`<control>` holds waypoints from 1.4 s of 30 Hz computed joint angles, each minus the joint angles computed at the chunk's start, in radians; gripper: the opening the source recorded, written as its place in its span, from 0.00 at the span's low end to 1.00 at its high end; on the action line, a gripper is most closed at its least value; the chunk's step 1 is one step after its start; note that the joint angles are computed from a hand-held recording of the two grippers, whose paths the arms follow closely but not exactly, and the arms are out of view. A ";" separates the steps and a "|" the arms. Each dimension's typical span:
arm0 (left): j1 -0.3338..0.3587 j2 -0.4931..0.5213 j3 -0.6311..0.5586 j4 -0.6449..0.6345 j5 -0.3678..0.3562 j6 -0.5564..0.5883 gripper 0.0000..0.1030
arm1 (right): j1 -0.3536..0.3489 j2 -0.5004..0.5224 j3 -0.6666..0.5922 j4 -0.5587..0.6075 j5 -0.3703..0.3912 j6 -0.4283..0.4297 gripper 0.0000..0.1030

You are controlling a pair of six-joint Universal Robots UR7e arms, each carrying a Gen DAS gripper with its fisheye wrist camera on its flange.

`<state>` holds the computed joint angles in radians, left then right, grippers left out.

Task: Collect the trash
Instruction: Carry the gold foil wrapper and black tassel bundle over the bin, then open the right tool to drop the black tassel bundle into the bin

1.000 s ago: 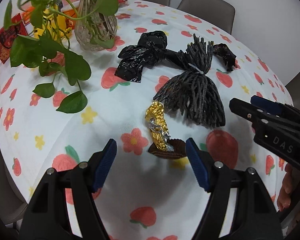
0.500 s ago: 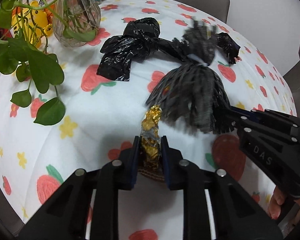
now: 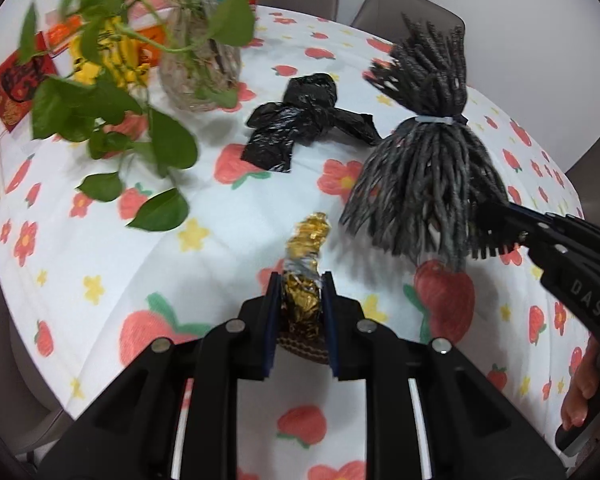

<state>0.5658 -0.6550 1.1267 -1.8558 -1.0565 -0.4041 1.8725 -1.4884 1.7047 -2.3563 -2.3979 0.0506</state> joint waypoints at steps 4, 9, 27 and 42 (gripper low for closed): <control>-0.015 -0.081 0.087 0.008 0.041 -0.074 0.20 | 0.020 -0.014 0.014 -0.007 0.019 -0.017 0.06; -0.034 -0.185 0.192 0.036 0.096 -0.183 0.20 | 0.062 -0.001 0.028 0.003 0.073 -0.049 0.06; -0.099 -0.776 0.549 0.447 0.274 -0.743 0.20 | 0.352 0.310 -0.021 0.049 0.241 -0.020 0.06; -0.092 -1.134 0.748 0.707 0.201 -0.910 0.20 | 0.460 0.493 0.063 0.069 0.271 0.173 0.06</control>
